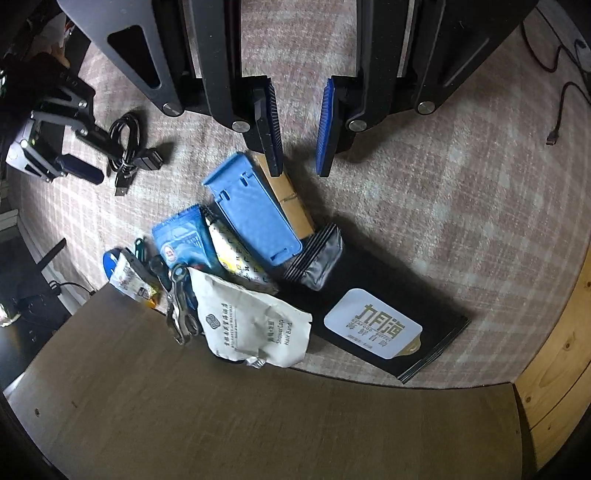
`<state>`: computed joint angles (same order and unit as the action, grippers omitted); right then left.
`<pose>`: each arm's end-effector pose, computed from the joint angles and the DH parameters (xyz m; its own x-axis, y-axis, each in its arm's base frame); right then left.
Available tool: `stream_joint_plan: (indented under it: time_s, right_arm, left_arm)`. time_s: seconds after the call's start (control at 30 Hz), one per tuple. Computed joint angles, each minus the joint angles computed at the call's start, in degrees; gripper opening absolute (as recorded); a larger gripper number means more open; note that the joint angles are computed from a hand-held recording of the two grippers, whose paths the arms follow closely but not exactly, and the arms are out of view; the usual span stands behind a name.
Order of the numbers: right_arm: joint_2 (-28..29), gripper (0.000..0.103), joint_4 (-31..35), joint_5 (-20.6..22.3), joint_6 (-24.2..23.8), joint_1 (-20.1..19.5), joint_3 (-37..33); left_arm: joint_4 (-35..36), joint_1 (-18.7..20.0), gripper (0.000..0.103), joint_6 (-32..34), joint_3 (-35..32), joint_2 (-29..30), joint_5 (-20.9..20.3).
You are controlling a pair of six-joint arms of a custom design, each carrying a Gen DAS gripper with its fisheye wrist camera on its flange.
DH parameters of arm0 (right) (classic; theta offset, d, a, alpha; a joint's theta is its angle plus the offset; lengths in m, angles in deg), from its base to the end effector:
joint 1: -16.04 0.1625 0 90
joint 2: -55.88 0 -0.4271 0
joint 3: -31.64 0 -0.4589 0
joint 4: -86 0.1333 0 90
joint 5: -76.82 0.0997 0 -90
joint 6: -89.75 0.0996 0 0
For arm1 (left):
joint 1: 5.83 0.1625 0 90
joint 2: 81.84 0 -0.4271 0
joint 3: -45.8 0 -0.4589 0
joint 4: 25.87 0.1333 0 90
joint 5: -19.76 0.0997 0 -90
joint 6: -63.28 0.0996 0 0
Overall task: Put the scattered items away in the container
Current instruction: 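Grasp the wooden clothespin with the left tool while the right tool grasps the black USB cable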
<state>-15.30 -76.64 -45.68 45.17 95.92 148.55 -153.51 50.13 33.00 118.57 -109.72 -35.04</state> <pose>-0.0243 -0.5900 0.2084 -0.6709 -0.3401 0.6589 -0.4412 0.8973 0.0139 -0.2849 -0.7624 -0.0550 -0.8296 0.0326 -0.5574 0.1586 0.9709 -0.1793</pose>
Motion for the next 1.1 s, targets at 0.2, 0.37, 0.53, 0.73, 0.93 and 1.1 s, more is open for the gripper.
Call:
stream_joint_plan:
  time_s: [0.2, 0.37, 0.53, 0.73, 0.93, 1.1]
  right_arm:
    - [1.1, 0.039, -0.1, 0.6, -1.6, 0.2, -0.7]
    - [2.2, 0.035, -1.3, 1.2, -2.3, 0.6, -1.0]
    - [2.3, 0.021, -0.8, 2.4, -1.7, 0.8, -1.0]
    - [0.7, 0.014, 0.0, 6.0, 3.1, -0.2, 0.1]
    - [-1.2, 0.012, -4.6, 7.1, 6.5, -0.4, 4.4]
    - [-4.4, 0.009, -6.3, 9.1, 8.4, -0.6, 6.6]
  left_arm:
    - [-0.4, -0.1, 0.017, 0.4, -0.7, 0.6, -1.2]
    - [0.3, 0.2, 0.025, 0.7, -1.8, 1.7, -1.6]
    - [-1.2, 0.5, 0.017, 0.9, 0.1, 0.5, -2.0]
    - [-4.4, 0.7, 0.014, 1.6, 4.5, -2.2, -2.2]
    - [-8.4, 0.1, 0.012, 0.9, 9.7, -5.3, -0.5]
    - [-9.8, -1.3, 0.011, 1.6, 11.5, -6.4, -0.3]
